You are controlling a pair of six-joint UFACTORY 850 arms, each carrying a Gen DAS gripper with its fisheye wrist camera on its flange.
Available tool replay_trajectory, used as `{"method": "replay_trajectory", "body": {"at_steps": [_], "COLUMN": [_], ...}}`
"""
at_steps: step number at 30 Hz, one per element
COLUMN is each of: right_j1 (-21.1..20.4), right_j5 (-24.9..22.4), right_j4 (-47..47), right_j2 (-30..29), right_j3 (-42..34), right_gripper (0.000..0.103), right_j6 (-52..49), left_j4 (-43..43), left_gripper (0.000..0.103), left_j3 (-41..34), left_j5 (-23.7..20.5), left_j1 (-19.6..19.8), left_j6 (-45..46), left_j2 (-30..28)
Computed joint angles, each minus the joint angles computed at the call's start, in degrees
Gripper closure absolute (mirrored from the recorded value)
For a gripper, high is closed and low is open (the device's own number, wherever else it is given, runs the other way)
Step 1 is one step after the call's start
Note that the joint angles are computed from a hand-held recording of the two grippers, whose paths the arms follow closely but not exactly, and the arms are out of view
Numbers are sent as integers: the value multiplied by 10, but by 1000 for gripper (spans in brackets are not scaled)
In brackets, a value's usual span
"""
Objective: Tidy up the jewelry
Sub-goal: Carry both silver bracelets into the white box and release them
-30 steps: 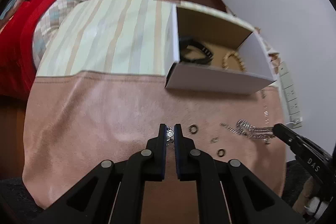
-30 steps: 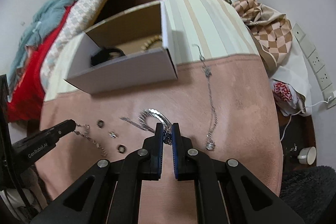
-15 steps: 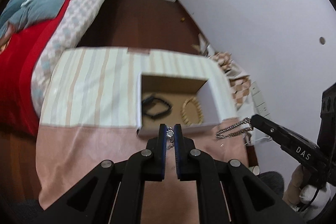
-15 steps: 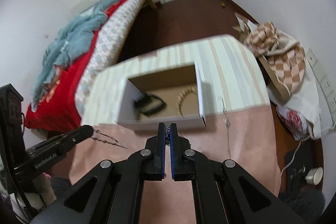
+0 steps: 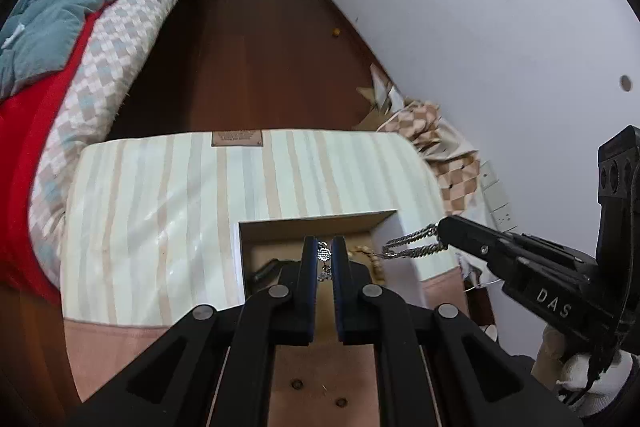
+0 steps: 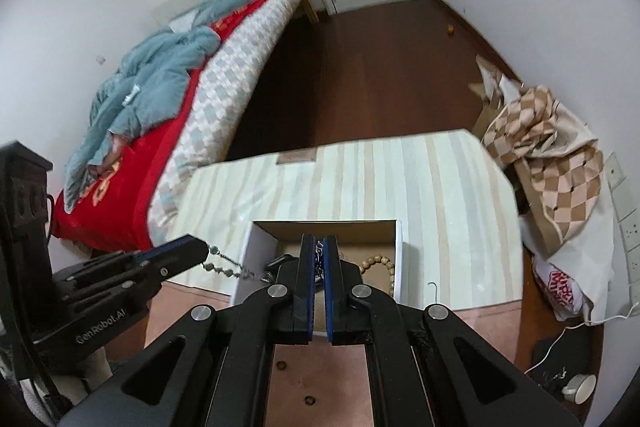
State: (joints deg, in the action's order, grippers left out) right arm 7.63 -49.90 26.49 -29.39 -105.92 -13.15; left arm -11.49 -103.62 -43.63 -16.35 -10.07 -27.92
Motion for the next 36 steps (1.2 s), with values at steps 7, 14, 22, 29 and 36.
{"method": "replay_trajectory", "body": {"at_steps": [7, 14, 22, 29, 36], "right_j1": [-5, -6, -4, -3, 24], "right_j5": [-47, -82, -145, -85, -27], "right_j4": [21, 63, 34, -60, -210], "right_j2": [-87, -125, -174, -124, -56], "right_j3": [-70, -125, -188, -126, -18], "right_gripper": [99, 99, 96, 50, 12], "right_j6": [6, -11, 15, 55, 117], "left_j4": [-39, -36, 48, 140, 252], "left_gripper": [99, 96, 36, 17, 0], "left_j3": [-88, -120, -109, -63, 26], "left_j5": [-64, -89, -88, -60, -36], "left_j1": [18, 26, 18, 6, -17], "left_j6": [21, -17, -78, -131, -211], "left_j2": [-92, -115, -99, -58, -5]}}
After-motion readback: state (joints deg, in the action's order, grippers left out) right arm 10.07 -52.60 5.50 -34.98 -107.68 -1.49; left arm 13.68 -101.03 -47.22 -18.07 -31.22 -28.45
